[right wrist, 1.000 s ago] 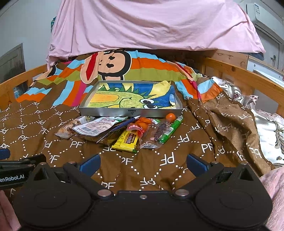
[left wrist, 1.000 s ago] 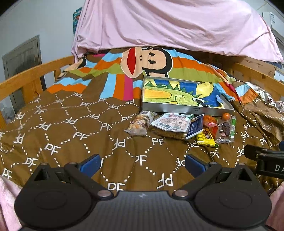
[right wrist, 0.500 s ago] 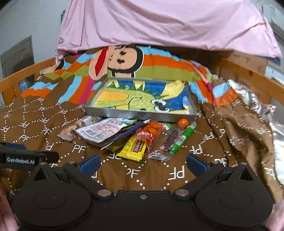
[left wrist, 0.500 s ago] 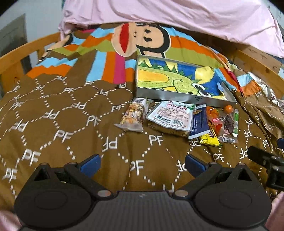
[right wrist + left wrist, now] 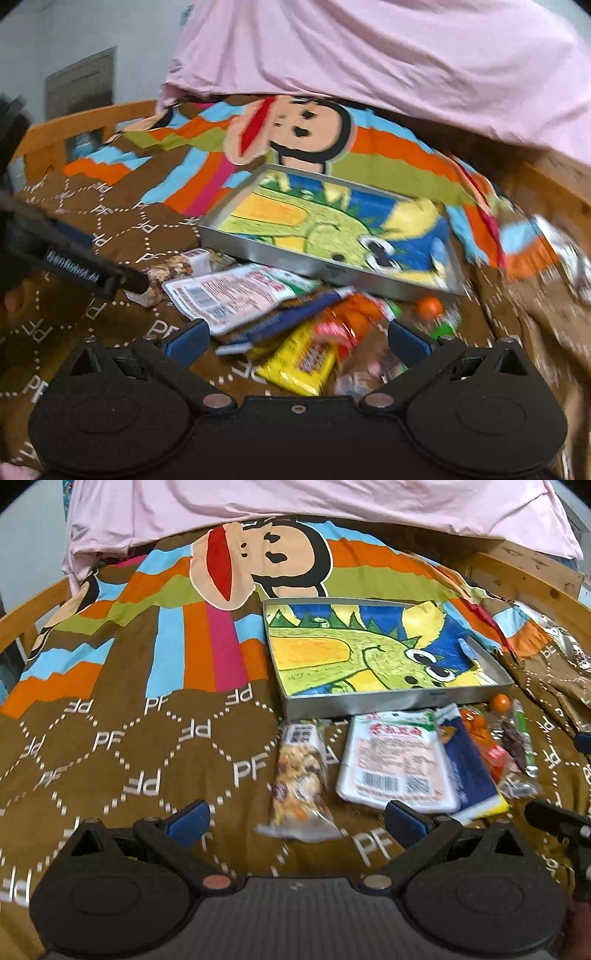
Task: Organize snacks
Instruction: 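Reach the left tool to the nut bar packet while the right tool reaches the white tofu packet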
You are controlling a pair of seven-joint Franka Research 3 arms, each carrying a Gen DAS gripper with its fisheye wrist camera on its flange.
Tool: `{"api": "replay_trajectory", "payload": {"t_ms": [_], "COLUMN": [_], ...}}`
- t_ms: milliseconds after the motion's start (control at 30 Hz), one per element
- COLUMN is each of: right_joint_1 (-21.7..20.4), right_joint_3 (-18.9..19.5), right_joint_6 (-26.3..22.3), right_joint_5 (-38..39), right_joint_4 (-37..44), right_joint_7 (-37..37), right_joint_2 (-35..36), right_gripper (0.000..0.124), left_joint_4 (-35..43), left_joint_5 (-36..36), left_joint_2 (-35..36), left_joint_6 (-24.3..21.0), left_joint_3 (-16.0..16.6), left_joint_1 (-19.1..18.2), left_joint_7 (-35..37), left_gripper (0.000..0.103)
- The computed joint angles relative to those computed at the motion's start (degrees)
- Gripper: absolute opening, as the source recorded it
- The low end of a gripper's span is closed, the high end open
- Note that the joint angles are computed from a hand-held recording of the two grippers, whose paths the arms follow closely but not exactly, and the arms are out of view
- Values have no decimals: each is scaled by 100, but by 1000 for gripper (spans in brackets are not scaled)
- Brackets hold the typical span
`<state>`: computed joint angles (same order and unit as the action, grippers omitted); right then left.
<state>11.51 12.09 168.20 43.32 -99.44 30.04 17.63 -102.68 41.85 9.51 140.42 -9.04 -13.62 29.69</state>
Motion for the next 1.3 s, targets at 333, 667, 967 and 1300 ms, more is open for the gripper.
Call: {"api": "replay_trajectory", "payload": {"t_ms": [333, 667, 967, 1300], "right_joint_1": [-32, 34, -191, -180], "right_joint_3": [41, -195, 47, 12], "right_joint_6": [-1231, -3229, -3560, -4677], "right_joint_5": [-159, -797, -648, -658], "right_joint_4": [1601, 3681, 3935, 5322], "right_joint_7": [881, 2767, 2651, 3368], "right_joint_2": [1080, 2291, 2413, 3238], "right_gripper": [102, 102, 101, 101], "left_joint_4": [6, 81, -286, -48], "left_joint_5": [-788, -875, -1875, -2762], "left_joint_2": [293, 455, 345, 691], "left_joint_6": [853, 1016, 1915, 2133], "left_joint_3": [86, 175, 55, -202], "left_joint_1": [377, 363, 659, 869], "left_joint_7": [1096, 1641, 2226, 3065], "left_gripper": [102, 97, 83, 75]}}
